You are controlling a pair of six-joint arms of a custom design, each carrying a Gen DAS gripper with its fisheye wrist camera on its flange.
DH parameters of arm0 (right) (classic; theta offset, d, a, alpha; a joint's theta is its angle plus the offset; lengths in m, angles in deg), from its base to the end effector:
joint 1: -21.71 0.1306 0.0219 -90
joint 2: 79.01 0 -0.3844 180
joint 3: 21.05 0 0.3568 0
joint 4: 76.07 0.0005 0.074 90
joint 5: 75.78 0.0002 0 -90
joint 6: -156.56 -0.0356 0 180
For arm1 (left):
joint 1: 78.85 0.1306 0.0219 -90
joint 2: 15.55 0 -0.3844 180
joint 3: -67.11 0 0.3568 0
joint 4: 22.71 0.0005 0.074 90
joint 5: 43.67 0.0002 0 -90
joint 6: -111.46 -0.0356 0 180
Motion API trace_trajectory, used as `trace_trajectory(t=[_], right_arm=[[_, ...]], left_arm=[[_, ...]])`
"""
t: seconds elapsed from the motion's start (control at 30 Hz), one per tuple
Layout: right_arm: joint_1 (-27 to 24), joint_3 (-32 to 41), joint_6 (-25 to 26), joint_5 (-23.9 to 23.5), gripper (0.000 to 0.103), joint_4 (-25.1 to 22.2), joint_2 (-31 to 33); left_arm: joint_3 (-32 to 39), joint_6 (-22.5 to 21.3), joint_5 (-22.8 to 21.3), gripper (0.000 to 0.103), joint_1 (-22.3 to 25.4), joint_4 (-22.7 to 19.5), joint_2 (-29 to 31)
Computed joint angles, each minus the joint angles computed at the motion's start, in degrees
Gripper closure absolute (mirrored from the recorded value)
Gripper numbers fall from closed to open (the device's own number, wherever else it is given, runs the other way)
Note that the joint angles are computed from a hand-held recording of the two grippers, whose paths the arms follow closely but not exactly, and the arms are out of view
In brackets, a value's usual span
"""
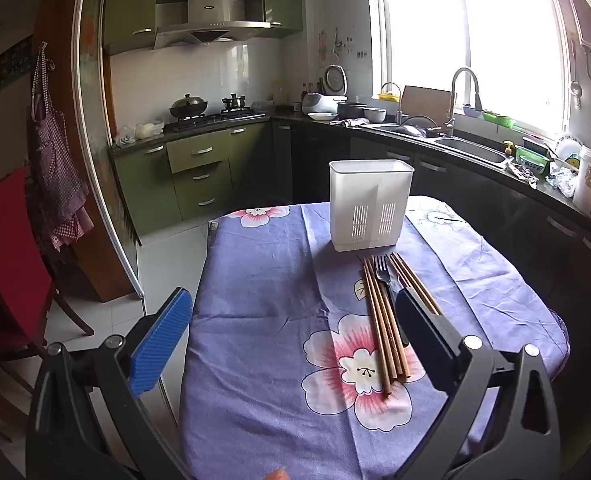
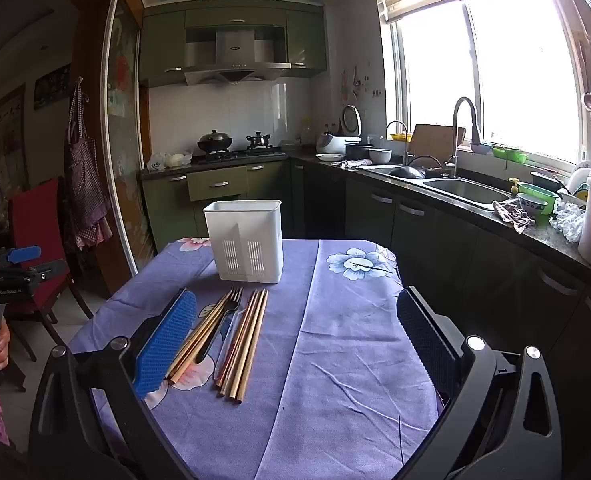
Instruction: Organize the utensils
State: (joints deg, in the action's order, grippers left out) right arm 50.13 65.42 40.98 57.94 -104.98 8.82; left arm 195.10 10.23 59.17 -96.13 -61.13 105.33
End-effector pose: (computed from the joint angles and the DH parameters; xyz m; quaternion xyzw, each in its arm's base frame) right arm 0.4078 0.1921 0.4558 0.1654 0.8092 -0.0779 0.5584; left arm 0.6335 -0.2059 0.4480 0.2664 0.8261 -0.1230 0.4812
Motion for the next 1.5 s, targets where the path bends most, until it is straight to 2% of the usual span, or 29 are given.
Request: trace_trajectory(t=[0.67, 1.5], right_arm=[[-0.2, 0.3, -0.1, -0.4, 0.004, -0.3, 0.4], [-0.6, 1.3, -1.2, -0.7, 0.004, -2.3, 1.4]], left_arm=[[-0.5, 0.2, -0.1, 0.006, -0.4, 0.0, 0.1], [1.6, 0.3, 1.1, 0.006, 0.1, -2.3, 1.3]])
